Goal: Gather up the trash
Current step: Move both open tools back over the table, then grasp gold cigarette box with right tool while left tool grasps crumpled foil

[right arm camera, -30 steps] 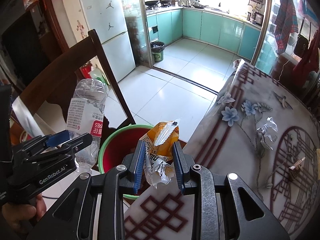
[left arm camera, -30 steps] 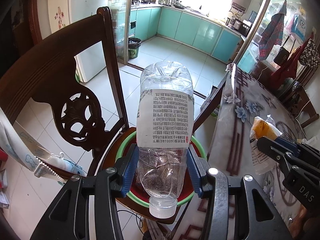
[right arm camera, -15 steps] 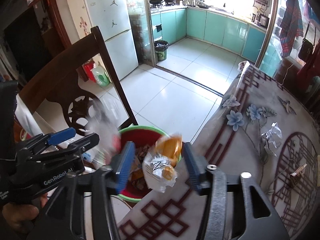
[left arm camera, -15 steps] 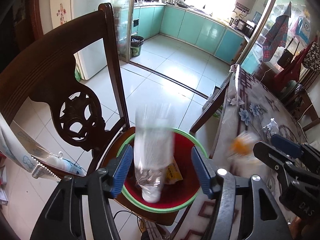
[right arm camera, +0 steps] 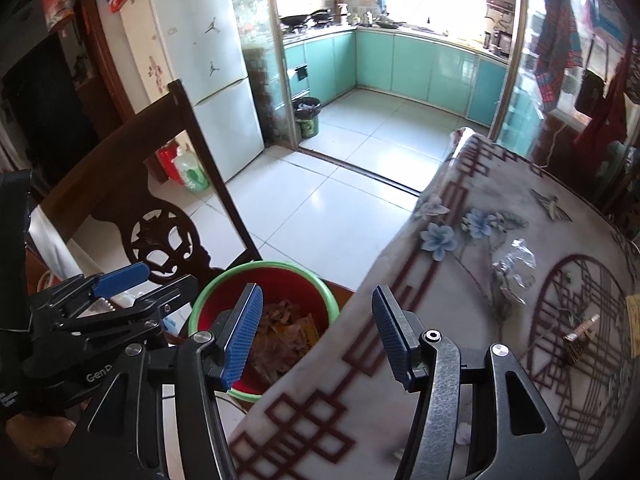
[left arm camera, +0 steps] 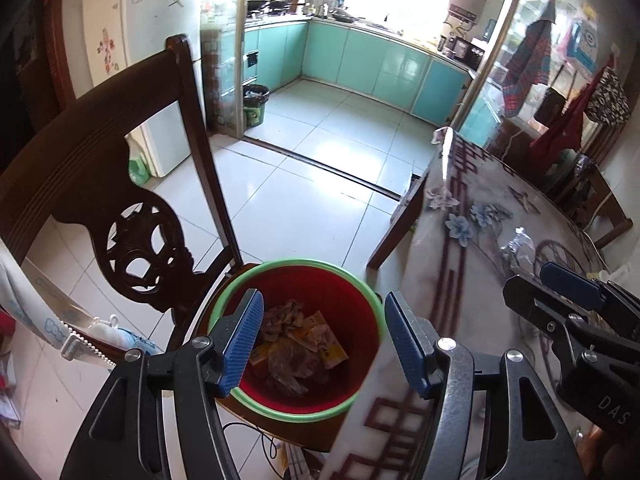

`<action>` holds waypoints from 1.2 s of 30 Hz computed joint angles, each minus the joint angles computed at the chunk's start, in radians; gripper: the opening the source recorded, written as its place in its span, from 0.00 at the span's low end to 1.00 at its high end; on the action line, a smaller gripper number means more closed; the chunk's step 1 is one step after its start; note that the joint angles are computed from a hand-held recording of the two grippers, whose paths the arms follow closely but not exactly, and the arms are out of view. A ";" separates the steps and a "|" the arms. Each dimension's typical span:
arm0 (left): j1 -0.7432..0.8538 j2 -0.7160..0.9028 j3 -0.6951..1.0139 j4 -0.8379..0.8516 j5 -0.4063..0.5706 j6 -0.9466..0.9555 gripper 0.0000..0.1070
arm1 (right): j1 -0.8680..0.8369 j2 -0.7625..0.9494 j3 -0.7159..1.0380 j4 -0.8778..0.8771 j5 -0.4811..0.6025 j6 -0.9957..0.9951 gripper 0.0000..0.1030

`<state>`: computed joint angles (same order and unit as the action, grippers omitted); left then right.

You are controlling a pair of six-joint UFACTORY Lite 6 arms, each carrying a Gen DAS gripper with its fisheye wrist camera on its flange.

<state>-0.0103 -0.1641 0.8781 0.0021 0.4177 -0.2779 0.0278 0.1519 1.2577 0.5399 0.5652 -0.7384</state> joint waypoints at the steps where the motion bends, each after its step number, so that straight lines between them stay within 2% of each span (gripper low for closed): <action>1: -0.028 -0.005 0.001 0.033 0.004 -0.044 0.58 | -0.020 -0.014 -0.012 0.012 0.005 -0.017 0.54; 7: -0.203 0.018 0.036 0.197 0.026 -0.287 0.58 | -0.152 -0.071 -0.063 0.067 0.042 -0.117 0.55; 10: -0.304 0.069 0.088 0.266 0.038 -0.396 0.58 | -0.240 -0.069 -0.065 0.084 0.061 -0.162 0.59; 14: -0.427 0.162 0.181 0.334 0.059 -0.506 0.58 | -0.402 -0.011 -0.031 0.080 0.076 -0.213 0.60; 17: -0.510 0.252 0.278 0.361 0.081 -0.561 0.58 | -0.532 0.092 0.060 0.059 0.088 -0.217 0.61; 22: -0.602 0.392 0.444 0.395 0.133 -0.615 0.58 | -0.682 0.274 0.277 -0.014 0.125 -0.133 0.61; 29: -0.676 0.548 0.649 0.421 0.199 -0.645 0.58 | -0.755 0.385 0.410 -0.037 0.159 -0.145 0.61; 36: -0.713 0.671 0.808 0.406 0.253 -0.629 0.58 | -0.772 0.499 0.533 -0.061 0.171 -0.125 0.70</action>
<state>-0.7234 0.5067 1.6861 0.4078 0.6710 -0.9065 -0.7441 0.6505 1.7907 0.4791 0.7365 -0.8638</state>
